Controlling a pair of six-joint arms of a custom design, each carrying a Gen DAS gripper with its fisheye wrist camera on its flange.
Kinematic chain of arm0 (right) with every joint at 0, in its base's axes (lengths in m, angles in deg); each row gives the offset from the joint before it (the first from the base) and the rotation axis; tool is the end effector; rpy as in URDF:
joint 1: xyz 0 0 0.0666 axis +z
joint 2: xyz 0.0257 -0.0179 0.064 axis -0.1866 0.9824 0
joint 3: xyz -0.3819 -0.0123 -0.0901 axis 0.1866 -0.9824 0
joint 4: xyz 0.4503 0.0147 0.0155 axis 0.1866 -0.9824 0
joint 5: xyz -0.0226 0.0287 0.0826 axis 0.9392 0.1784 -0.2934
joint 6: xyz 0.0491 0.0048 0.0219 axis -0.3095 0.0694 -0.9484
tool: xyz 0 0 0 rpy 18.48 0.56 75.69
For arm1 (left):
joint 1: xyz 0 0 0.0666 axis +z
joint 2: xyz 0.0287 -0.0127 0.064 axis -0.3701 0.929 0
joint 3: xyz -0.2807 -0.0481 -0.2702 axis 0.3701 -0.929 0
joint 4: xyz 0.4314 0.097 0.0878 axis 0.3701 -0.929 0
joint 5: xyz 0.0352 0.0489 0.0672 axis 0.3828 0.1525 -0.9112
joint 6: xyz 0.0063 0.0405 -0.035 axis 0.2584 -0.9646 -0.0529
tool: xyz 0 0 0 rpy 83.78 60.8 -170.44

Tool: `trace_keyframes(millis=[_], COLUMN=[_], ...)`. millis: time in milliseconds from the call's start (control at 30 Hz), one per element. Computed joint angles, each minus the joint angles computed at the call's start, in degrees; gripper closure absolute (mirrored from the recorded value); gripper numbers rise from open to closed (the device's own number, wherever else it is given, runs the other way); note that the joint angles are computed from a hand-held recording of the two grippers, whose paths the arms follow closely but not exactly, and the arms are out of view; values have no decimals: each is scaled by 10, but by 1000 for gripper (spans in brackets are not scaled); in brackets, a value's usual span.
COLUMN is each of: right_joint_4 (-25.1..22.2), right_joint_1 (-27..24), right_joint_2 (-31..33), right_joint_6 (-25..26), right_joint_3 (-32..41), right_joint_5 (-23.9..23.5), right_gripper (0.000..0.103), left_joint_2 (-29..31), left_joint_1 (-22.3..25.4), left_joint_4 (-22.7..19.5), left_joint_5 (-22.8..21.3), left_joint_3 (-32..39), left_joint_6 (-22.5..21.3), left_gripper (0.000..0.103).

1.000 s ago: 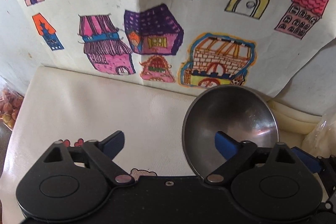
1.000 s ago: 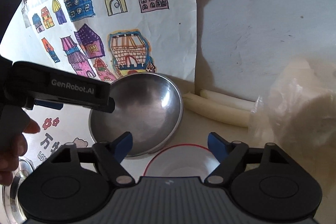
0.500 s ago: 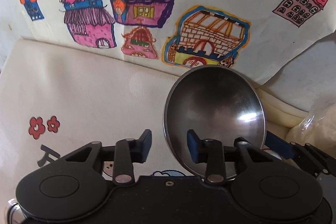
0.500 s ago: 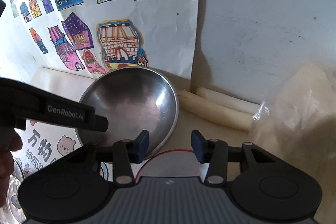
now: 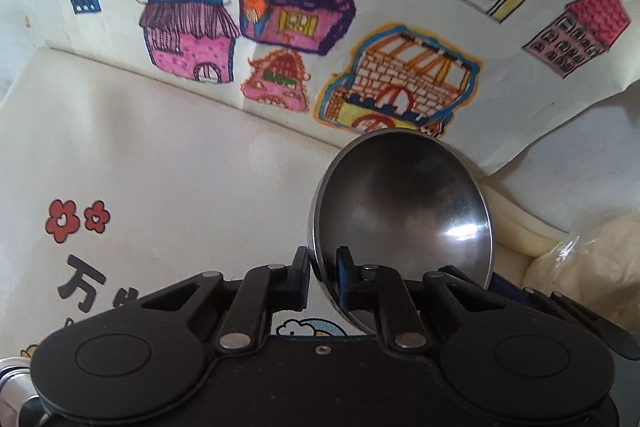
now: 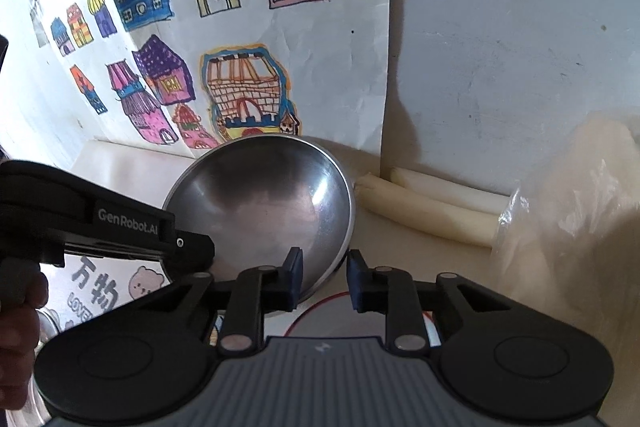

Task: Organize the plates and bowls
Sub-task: 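Lift the steel bowl with both grippers and carry it toward the plate stack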

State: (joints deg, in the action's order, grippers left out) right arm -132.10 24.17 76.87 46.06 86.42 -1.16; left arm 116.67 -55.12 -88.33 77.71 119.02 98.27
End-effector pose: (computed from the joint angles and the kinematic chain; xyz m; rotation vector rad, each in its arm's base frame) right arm 0.2939 0.2002 0.4834 -0.2739 2.4377 0.2996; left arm 0.3271 -0.2125 0.5101 -0.3017 2.6681 -0.3397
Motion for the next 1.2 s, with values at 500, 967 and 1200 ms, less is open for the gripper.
trace_keyframes(millis=[500,967,1200], right_joint_4=[-6,-100,-170], right_joint_1=[46,183,293], right_joint_2=[-38,-87,-96], right_joint_6=[-7,-121,-233], right_joint_3=[23,34,43], right_joint_5=[53,178,268], right_gripper=[77,77,77], left_joint_2=[-68,-153,-198], left_joint_1=[-15,-74,-105], left_joint_4=[7,-31,-52], left_joint_5=[-36,-36,-33], left_joint_3=[0,-24,-44], left_joint_6=[-10,14,21], left_gripper=[89,89,89])
